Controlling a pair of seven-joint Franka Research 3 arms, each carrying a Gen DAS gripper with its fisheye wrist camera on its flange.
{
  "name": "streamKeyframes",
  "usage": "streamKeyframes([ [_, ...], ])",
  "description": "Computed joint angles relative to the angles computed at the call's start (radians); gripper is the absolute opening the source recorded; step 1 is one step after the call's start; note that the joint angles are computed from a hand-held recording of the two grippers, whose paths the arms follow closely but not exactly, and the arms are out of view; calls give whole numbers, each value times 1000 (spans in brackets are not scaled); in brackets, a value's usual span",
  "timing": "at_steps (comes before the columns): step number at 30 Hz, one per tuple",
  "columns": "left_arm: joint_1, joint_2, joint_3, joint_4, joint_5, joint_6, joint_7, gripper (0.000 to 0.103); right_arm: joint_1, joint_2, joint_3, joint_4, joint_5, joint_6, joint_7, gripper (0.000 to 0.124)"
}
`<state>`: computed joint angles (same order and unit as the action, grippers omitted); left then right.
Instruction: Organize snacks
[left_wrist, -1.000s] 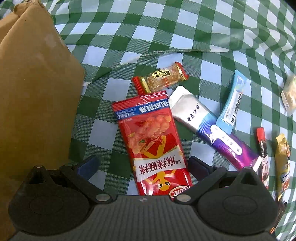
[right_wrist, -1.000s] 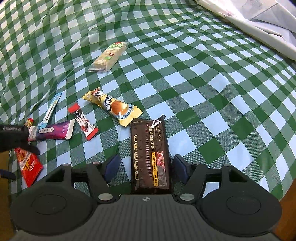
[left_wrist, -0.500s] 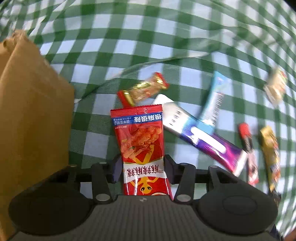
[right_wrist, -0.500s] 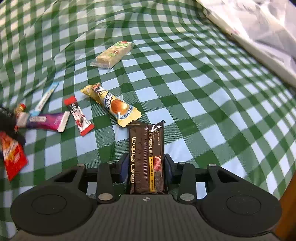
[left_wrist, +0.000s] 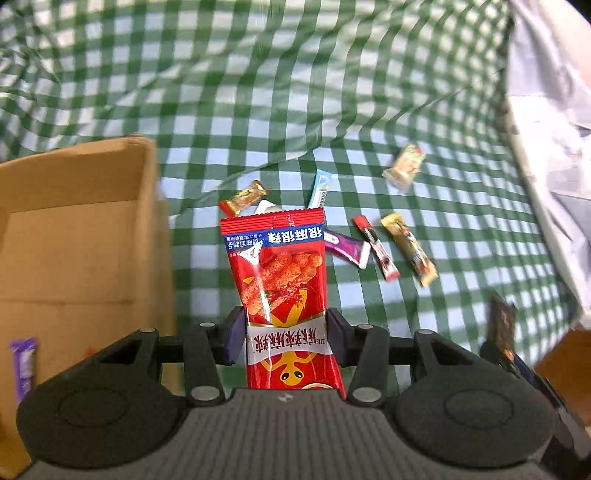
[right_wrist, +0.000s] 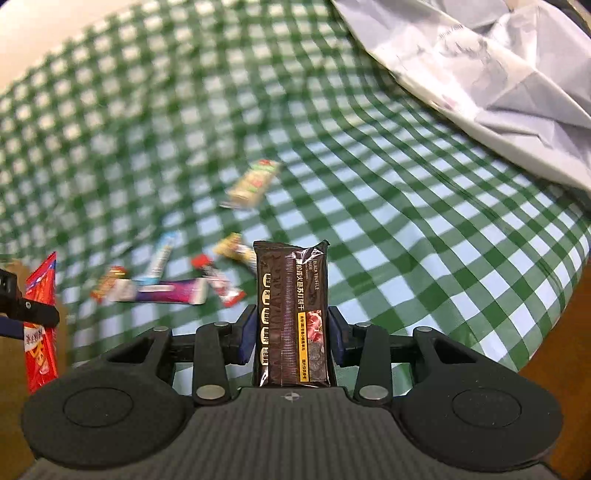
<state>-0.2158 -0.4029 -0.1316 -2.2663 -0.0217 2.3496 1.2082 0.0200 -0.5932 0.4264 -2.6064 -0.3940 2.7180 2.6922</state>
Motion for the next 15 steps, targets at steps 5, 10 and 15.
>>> streamKeyframes([
  [5,12,-272,33,-146,23,-91,25,51,164,-96,-30,-16,112,-7,-84,41],
  [10,51,-547,71,-272,94,-229,24,51,298,-110,8,25,228,-14,-147,41],
  [15,106,-789,113,-367,150,-357,34,51,371,-52,73,129,267,-38,-196,41],
])
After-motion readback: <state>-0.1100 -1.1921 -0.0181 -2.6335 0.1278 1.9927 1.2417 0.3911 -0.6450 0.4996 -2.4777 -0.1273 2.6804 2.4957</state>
